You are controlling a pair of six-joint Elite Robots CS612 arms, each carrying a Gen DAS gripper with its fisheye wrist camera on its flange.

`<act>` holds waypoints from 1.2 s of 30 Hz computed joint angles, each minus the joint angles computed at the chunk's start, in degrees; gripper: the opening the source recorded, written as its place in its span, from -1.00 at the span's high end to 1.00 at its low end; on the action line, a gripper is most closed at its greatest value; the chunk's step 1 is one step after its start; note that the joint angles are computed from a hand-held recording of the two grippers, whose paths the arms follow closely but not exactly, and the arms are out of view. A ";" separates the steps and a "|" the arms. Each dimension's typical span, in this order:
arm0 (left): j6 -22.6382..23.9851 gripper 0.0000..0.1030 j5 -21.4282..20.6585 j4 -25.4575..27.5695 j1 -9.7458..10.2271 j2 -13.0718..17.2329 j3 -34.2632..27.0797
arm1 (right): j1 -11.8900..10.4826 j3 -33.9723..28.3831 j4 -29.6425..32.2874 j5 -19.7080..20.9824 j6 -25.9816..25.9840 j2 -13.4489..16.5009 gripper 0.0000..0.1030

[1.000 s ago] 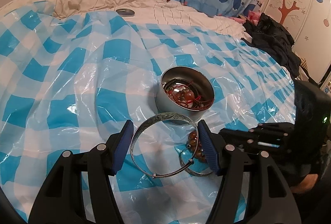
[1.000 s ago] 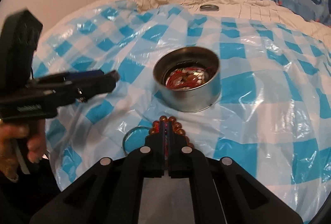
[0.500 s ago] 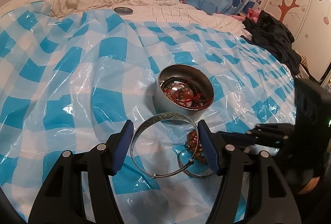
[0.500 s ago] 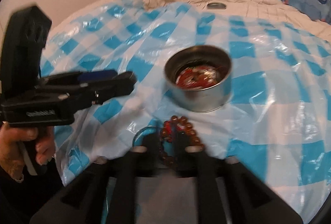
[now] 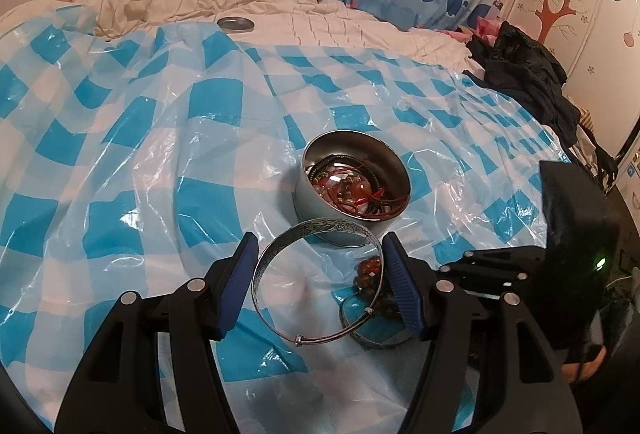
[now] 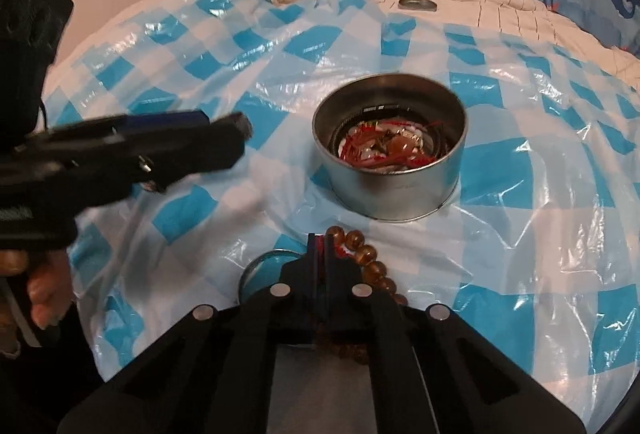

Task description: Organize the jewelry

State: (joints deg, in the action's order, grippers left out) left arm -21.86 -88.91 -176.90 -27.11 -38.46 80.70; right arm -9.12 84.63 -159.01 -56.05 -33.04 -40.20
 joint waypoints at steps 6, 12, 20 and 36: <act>0.05 -0.17 -0.05 -0.01 -0.02 -0.03 0.03 | -2.28 -0.07 1.62 7.12 3.13 -0.64 0.94; 0.62 -0.17 0.22 0.18 -0.45 -0.06 -0.02 | -4.27 1.42 -2.44 13.57 5.88 -1.62 0.94; 2.12 -0.17 2.18 1.05 -1.18 0.04 -0.49 | -5.46 1.79 -7.21 16.55 9.54 -1.79 0.94; 4.35 -0.17 4.45 1.76 -1.57 0.41 -1.91 | -5.19 0.43 -7.03 16.76 10.41 -0.75 0.94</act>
State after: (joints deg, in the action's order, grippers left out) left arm -17.51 -84.46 -175.14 -28.68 -38.05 78.80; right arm -14.31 85.06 -166.04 -39.29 -22.63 -40.95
